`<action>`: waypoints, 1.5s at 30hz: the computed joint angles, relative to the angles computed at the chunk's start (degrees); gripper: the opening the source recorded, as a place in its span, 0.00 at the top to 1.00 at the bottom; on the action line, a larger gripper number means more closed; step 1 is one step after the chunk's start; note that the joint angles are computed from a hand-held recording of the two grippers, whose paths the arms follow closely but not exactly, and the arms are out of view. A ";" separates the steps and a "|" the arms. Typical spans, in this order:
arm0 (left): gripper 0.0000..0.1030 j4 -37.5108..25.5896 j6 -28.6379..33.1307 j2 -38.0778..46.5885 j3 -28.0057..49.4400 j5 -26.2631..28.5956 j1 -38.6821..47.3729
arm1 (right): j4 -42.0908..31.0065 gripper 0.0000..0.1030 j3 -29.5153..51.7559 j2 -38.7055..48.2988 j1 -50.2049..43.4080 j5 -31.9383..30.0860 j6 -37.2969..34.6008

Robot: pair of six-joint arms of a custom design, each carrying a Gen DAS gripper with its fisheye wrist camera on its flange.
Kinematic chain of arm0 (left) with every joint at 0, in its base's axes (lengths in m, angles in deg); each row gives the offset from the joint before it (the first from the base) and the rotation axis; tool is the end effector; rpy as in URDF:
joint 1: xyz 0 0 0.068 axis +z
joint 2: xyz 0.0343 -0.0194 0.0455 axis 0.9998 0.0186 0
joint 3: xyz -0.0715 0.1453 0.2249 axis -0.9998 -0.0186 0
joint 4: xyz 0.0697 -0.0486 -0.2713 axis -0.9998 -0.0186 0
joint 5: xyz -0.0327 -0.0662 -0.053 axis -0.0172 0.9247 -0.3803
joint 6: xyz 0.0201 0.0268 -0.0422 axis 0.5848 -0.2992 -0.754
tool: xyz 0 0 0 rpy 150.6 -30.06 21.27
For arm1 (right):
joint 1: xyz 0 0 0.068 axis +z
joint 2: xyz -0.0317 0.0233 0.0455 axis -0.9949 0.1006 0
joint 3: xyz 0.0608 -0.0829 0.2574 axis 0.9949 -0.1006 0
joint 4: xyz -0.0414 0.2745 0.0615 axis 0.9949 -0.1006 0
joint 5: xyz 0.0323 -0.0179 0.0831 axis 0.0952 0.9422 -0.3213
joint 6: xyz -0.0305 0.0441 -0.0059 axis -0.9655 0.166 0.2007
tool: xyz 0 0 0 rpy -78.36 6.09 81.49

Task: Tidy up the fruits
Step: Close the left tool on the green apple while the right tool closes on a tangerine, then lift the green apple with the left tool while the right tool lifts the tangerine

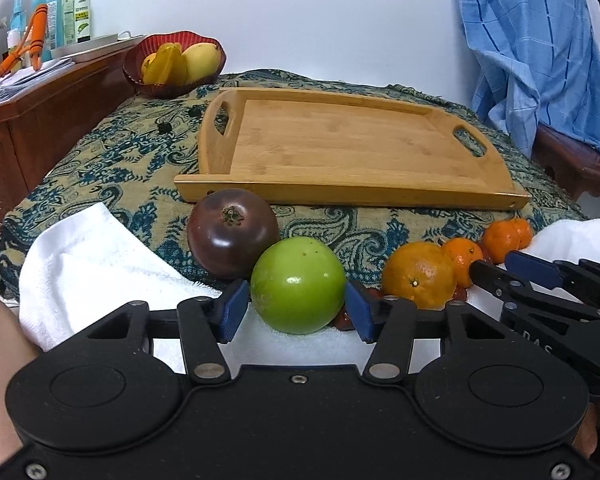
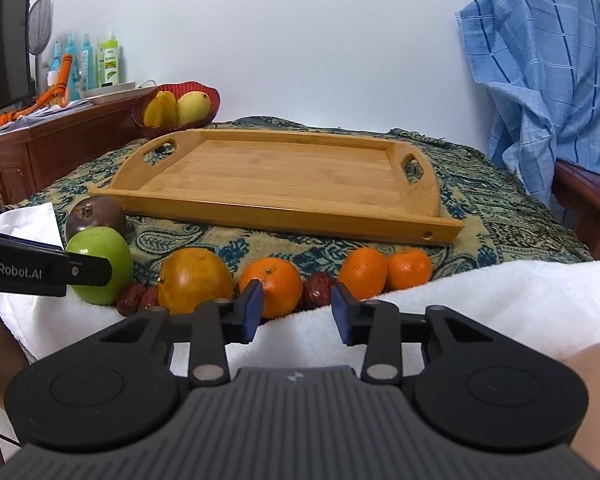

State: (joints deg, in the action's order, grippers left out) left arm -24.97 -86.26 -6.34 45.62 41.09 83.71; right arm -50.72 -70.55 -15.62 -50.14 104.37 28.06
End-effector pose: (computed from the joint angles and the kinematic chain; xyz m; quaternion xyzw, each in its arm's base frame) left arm 0.1758 -0.0196 0.1217 0.0527 0.9063 -0.0685 0.4137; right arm 0.1492 0.0816 0.0962 -0.0359 0.8668 0.0040 0.4974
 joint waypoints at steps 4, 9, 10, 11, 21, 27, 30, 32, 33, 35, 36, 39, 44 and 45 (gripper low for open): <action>0.48 2.93 -0.31 4.04 0.50 -0.04 -0.25 | 2.64 0.57 0.58 2.66 0.02 -0.92 -1.73; 0.46 6.34 -0.49 8.38 0.86 0.52 0.01 | 4.89 0.57 1.63 5.90 -0.17 -2.66 -3.05; 0.46 6.87 -0.57 9.26 1.01 0.77 0.20 | 5.30 0.57 1.87 6.62 -0.27 -2.94 -2.86; 0.46 7.46 -0.63 10.07 1.10 0.98 0.34 | 5.54 0.57 2.09 7.05 -0.65 -3.44 -2.66; 0.46 11.90 -1.05 14.31 1.39 2.33 1.07 | 8.87 0.56 3.48 11.30 -3.15 -6.51 -1.97; 0.46 13.72 -0.75 15.17 1.09 1.72 0.44 | 11.18 0.55 4.32 13.98 -2.62 -5.49 -4.94; 0.46 13.60 -0.63 14.82 0.91 2.03 0.61 | 10.96 0.53 5.12 14.69 -2.52 -5.27 -5.83; 0.46 13.18 -0.62 14.21 0.71 2.13 0.74 | 9.78 0.51 5.52 14.46 -2.31 -4.85 -5.35; 0.46 13.23 -0.61 14.13 0.62 2.15 0.77 | 8.67 0.48 5.85 14.45 -2.13 -4.34 -4.70; 0.46 13.85 -0.42 14.24 0.33 2.22 0.86 | 7.90 0.43 6.19 15.05 -2.06 -3.83 -3.96; 0.46 14.08 -0.41 14.23 0.21 2.17 0.84 | 8.03 0.43 6.20 15.31 -1.99 -3.57 -3.97; 0.46 15.07 -0.39 14.42 -0.22 1.77 0.55 | 7.72 0.42 6.79 16.25 -1.18 -2.10 -4.80; 0.45 18.11 -0.09 15.86 -1.10 3.67 1.65 | 8.83 0.42 6.74 17.29 -0.97 -1.90 -5.48; 0.45 18.64 -0.22 16.25 -1.17 4.19 1.98 | 8.98 0.47 6.71 17.35 -0.92 -1.88 -5.49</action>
